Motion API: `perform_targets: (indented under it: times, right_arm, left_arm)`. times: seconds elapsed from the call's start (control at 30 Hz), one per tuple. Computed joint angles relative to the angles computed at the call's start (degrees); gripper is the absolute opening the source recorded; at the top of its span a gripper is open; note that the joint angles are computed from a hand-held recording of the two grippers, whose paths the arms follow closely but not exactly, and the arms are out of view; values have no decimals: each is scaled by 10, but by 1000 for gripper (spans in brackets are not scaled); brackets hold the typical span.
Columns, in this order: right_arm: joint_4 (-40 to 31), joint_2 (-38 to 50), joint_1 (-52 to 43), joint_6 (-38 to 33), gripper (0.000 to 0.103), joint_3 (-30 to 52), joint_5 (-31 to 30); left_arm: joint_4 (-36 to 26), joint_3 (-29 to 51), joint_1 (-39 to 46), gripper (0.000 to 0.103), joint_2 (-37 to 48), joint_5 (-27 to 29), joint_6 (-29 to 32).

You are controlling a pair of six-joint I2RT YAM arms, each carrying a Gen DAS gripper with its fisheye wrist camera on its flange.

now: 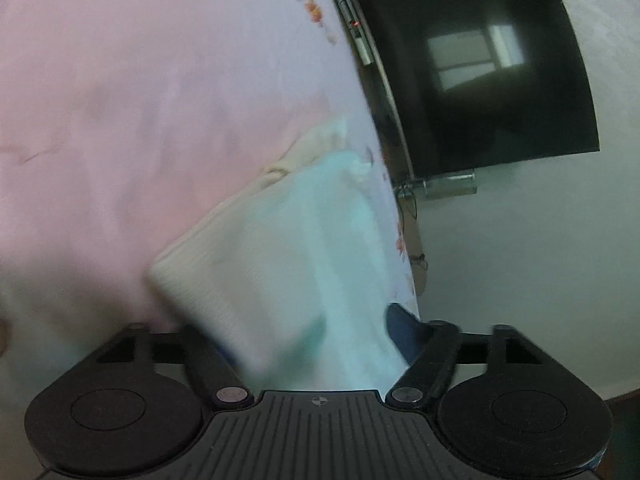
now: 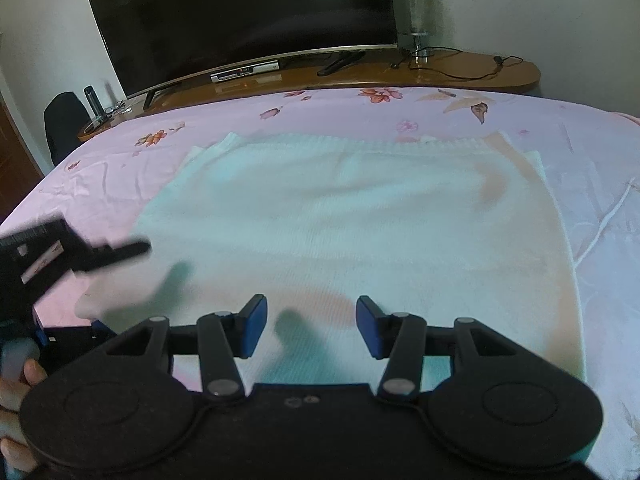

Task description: Fold small clothes

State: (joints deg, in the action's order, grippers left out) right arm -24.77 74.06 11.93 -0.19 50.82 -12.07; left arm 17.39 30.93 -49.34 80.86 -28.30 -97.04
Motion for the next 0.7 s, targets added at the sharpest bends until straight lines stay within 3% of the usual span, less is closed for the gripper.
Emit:
perform_targets:
  times: [0.17,0.2,0.27,0.3,0.33,0.37,0.43,0.7]
  right_arm:
    - [12,13,4,-2,49,7,4]
    - [16,18,5,-4,49,10,7]
    - [24,32,7,-3,49,21,11]
    - [28,42,8,-1,48,29,14]
    - [33,52,11,-1,48,37,18]
    - [39,61,13,-2,48,44,22]
    - [49,85,18,-7,46,61,37]
    - [60,168,32,-42,33,111,84]
  left_arm:
    - [43,12,43,74,30,23,11]
    - [51,12,48,68,34,28,14]
    - [90,5,71,41,54,54,9]
    - [100,4,77,35,65,59,1]
    - [101,9,83,22,78,62,-4]
    - [105,6,83,19,84,61,-10]
    - [116,11,82,17,99,56,-3]
    - [35,63,87,17,83,49,86]
